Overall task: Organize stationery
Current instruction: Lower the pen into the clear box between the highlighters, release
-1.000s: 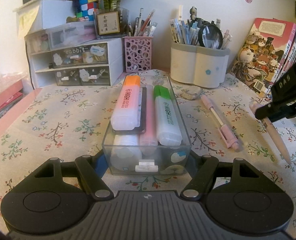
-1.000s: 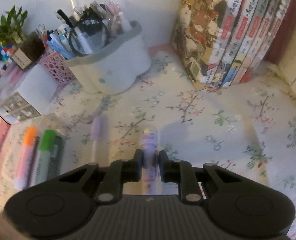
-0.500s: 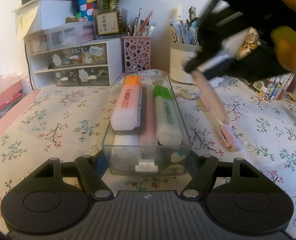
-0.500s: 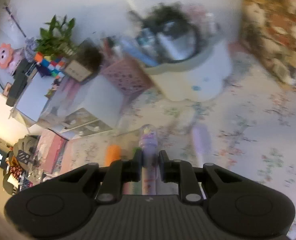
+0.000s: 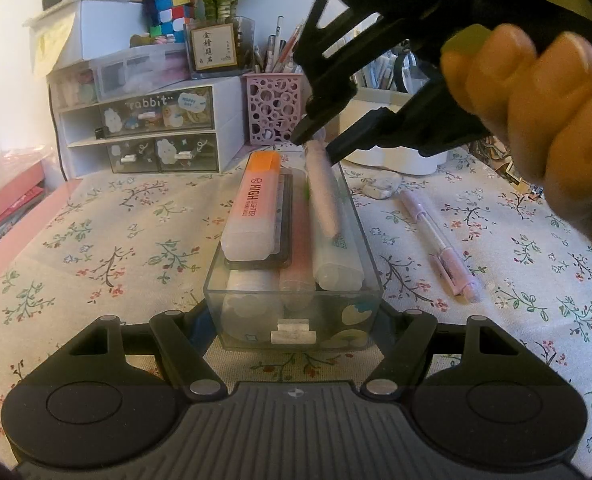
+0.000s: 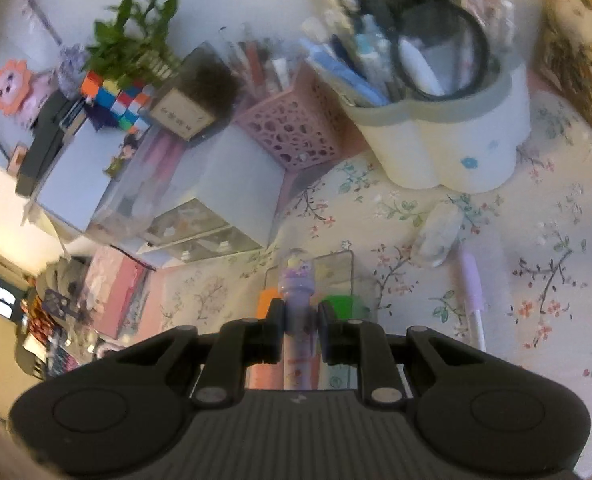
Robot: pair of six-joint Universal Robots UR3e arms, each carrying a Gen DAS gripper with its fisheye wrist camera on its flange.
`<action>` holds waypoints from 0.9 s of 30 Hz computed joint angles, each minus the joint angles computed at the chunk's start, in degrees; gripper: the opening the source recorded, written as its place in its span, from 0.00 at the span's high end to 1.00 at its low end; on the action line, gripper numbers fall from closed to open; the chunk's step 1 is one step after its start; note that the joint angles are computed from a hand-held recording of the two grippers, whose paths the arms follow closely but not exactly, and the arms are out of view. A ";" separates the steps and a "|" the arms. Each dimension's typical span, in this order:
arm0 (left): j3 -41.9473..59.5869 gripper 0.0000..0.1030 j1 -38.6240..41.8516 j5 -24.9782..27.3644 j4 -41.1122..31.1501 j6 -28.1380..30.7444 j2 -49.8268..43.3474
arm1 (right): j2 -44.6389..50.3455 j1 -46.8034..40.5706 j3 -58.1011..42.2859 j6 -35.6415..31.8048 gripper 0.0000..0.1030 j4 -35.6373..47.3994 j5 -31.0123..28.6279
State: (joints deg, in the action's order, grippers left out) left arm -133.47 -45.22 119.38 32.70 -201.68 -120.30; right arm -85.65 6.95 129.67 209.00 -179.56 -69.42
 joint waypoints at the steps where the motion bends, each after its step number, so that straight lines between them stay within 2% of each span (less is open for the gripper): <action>1: 0.07 0.30 -0.05 0.04 -0.05 -0.03 -0.03 | 0.19 0.91 -1.06 -0.92 0.80 1.45 -1.08; 4: -0.34 0.30 0.26 -0.36 0.41 0.32 0.08 | -0.49 -0.62 0.54 -1.47 0.80 0.65 2.01; 6: -0.40 0.30 0.38 -0.48 0.48 0.46 0.12 | -1.60 -0.31 1.74 -1.65 0.80 -0.58 -0.63; 10: -0.46 0.30 0.42 -0.55 0.60 0.49 0.11 | -5.02 -6.30 8.55 -1.54 0.80 -5.57 2.02; 15: -0.46 0.30 0.45 -0.60 0.68 0.58 0.06 | -7.40 -11.14 12.43 -5.80 0.80 -3.78 -0.37; 22: -0.45 0.30 0.43 -0.56 0.67 0.56 0.04 | -5.09 -10.17 12.71 -11.55 0.80 -3.05 -4.37; 27: -0.41 0.30 0.43 -0.59 0.78 0.71 -0.06 | -4.68 -9.65 12.91 -13.85 0.80 -1.97 -3.71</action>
